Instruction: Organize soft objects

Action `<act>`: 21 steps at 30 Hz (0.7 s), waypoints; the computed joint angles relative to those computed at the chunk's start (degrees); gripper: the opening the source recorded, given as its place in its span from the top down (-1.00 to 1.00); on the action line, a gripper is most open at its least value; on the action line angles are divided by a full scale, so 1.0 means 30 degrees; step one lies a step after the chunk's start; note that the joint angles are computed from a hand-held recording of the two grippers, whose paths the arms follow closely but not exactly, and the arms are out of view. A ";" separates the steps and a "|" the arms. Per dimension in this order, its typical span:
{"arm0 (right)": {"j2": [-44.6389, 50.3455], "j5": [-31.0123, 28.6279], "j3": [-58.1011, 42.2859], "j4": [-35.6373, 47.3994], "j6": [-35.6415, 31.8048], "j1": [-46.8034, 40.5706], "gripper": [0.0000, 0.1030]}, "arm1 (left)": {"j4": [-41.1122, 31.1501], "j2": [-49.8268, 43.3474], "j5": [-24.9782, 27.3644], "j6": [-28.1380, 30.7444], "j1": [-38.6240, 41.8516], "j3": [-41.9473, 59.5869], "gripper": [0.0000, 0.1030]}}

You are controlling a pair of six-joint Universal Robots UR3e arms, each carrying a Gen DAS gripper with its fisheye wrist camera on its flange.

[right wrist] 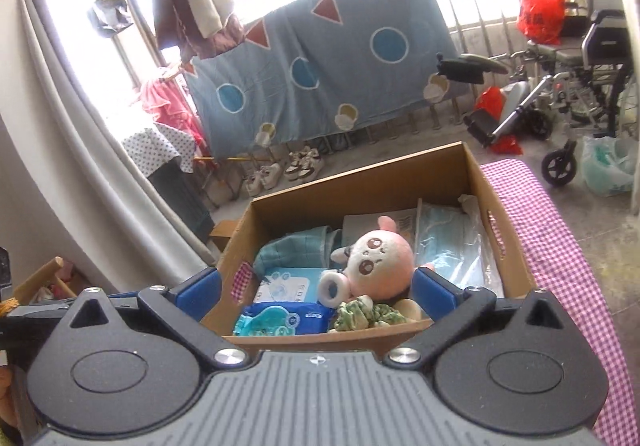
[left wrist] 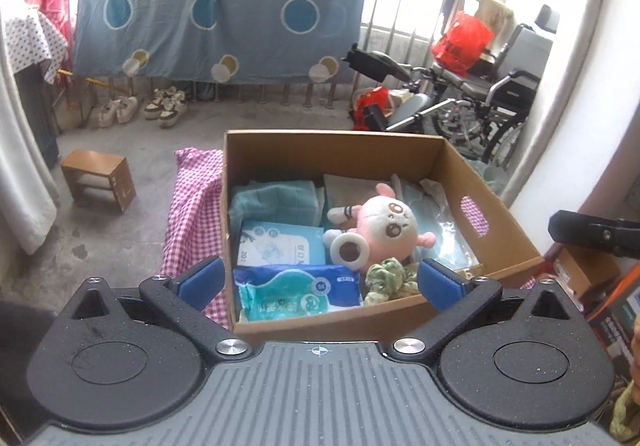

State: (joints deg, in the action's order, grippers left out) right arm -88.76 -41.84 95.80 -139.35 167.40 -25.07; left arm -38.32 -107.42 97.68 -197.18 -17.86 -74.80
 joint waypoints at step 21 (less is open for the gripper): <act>0.1487 -1.0257 0.0941 -0.5595 0.0612 0.5048 -1.00 | -0.3770 -0.4525 0.5865 -0.1932 -0.3094 0.5418 -0.99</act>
State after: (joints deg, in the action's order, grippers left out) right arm -84.29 -72.61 98.62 -156.13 169.24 -9.93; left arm -49.63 -120.99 115.27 -202.98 -27.14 -58.55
